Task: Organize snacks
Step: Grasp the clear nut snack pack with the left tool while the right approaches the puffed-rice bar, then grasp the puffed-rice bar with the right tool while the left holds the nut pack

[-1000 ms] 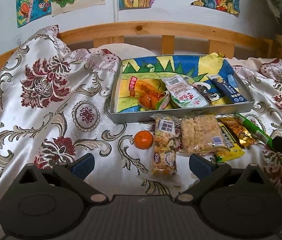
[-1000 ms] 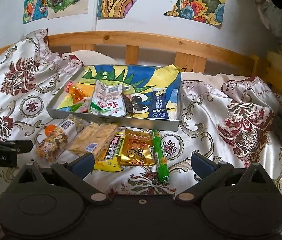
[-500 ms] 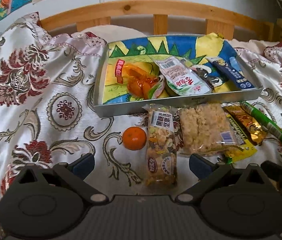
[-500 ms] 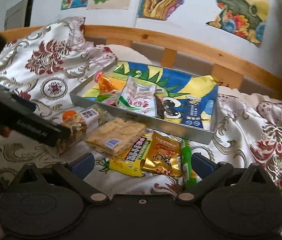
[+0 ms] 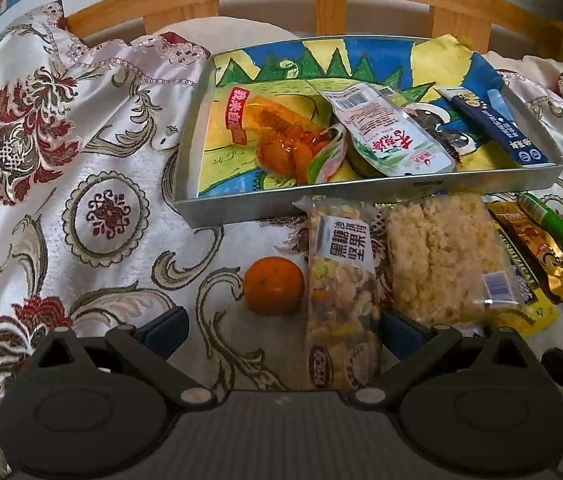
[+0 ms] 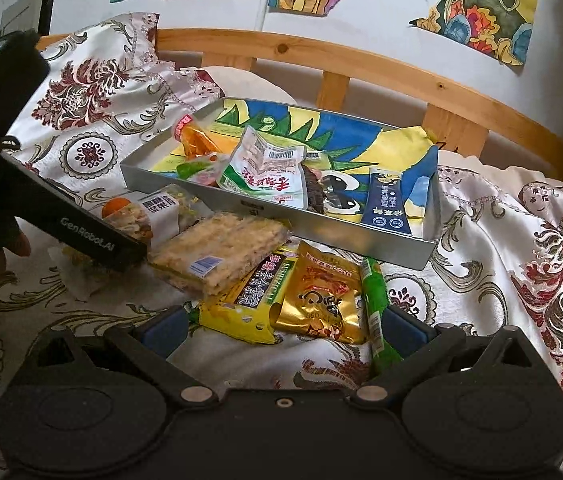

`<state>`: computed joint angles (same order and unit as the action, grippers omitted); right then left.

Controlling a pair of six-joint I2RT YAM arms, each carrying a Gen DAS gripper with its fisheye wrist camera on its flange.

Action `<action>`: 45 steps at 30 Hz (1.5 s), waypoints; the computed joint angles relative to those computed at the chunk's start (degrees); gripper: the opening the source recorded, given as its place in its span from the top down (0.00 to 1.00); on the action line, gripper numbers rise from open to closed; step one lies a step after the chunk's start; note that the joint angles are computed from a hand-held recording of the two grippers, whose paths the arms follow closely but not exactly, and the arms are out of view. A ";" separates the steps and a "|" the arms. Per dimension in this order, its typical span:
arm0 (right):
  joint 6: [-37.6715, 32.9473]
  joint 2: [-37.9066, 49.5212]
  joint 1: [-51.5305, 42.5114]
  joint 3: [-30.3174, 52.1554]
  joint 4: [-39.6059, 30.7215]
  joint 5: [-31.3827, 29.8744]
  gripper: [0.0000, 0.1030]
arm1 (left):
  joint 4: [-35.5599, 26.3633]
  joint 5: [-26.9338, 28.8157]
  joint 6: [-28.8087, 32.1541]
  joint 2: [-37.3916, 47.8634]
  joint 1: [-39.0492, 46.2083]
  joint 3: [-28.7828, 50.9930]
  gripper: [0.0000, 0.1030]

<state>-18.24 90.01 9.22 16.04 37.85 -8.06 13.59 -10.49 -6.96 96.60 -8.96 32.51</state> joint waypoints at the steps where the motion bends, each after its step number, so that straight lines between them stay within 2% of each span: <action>1: -0.05 0.26 0.28 0.18 0.13 0.26 0.01 | -0.42 0.07 0.29 0.21 0.11 0.43 0.01; 5: 0.50 0.96 1.95 0.85 0.40 1.61 0.01 | -2.65 4.03 0.37 -0.46 1.88 1.02 0.09; 8: 0.80 1.53 3.66 1.47 0.71 3.09 0.01 | -2.99 7.30 -0.97 -1.66 3.41 0.19 0.20; 11: 1.33 2.24 5.27 2.40 0.52 4.57 0.01 | -2.84 10.46 0.75 -2.92 4.59 -0.75 0.37; 13: 2.30 2.72 6.37 3.24 -0.04 5.76 0.01 | -3.76 13.03 2.23 -4.02 5.38 -1.04 0.57; 14: 2.96 2.93 6.94 3.79 -0.60 6.29 0.01 | -4.35 13.90 3.01 -4.60 5.80 -1.22 0.58; 20: 7.40 5.32 10.46 6.87 -2.00 9.40 0.01 | -5.61 19.90 6.32 -7.39 11.05 -3.25 0.59; 27: 9.71 10.44 15.10 10.24 -1.30 12.51 0.01 | -8.48 22.59 8.93 -8.41 16.75 -2.77 0.59; 35: 14.22 17.59 18.30 20.22 -8.40 17.07 0.01 | -10.05 24.34 8.97 -7.71 19.55 -1.60 0.59; 41: 13.98 16.92 18.22 18.92 -7.55 16.11 0.19 | -10.08 24.65 7.95 -8.46 19.46 -2.40 0.59; 45: 12.17 13.76 17.85 15.78 -7.88 13.62 0.22 | -10.76 24.91 7.38 -9.84 19.16 -3.42 0.59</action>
<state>-6.07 103.77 27.06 31.82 29.97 5.56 2.83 14.42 0.42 86.76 10.19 29.09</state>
